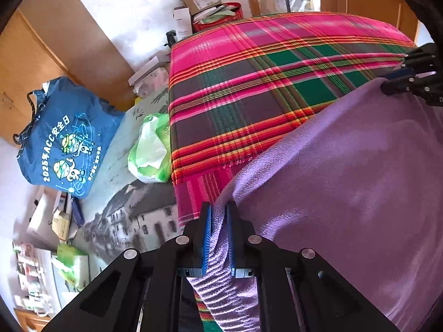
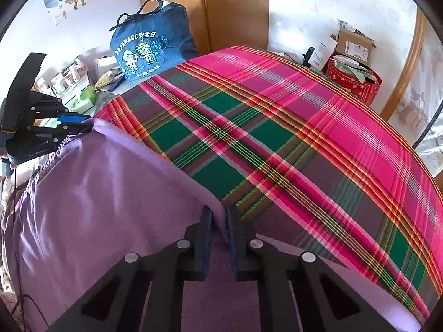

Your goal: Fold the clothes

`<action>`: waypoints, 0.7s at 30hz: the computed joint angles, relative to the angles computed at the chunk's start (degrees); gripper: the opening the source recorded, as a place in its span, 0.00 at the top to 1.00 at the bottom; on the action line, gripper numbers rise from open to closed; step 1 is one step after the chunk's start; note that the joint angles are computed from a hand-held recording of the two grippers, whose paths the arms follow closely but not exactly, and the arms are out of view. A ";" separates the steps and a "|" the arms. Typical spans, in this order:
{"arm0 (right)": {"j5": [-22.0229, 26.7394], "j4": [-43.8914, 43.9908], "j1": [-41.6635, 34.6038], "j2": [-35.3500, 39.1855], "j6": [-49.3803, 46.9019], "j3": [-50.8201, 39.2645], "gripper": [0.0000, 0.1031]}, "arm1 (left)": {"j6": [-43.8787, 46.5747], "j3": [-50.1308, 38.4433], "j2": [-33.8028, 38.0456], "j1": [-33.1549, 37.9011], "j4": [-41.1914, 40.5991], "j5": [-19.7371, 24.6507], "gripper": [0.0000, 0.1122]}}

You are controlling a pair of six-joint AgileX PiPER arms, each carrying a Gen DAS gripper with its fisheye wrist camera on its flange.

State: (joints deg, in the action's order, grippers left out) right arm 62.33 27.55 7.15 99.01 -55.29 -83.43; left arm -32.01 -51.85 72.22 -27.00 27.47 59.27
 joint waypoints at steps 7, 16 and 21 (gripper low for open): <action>-2.73 -2.27 1.33 -3.97 2.18 3.75 0.95 | -2.36 -0.37 -0.43 -0.43 0.24 0.77 0.91; -2.41 -1.35 0.47 -11.91 3.39 7.85 0.95 | -6.46 -0.35 -3.21 -2.46 1.83 3.62 0.94; -2.10 -2.07 0.87 -16.63 4.22 9.86 0.95 | -9.72 -0.29 -4.98 -5.66 3.45 6.34 0.96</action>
State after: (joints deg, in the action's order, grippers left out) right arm 60.22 25.48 8.02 82.38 -51.07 -73.57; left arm -41.73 -52.14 67.25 -32.66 30.92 65.61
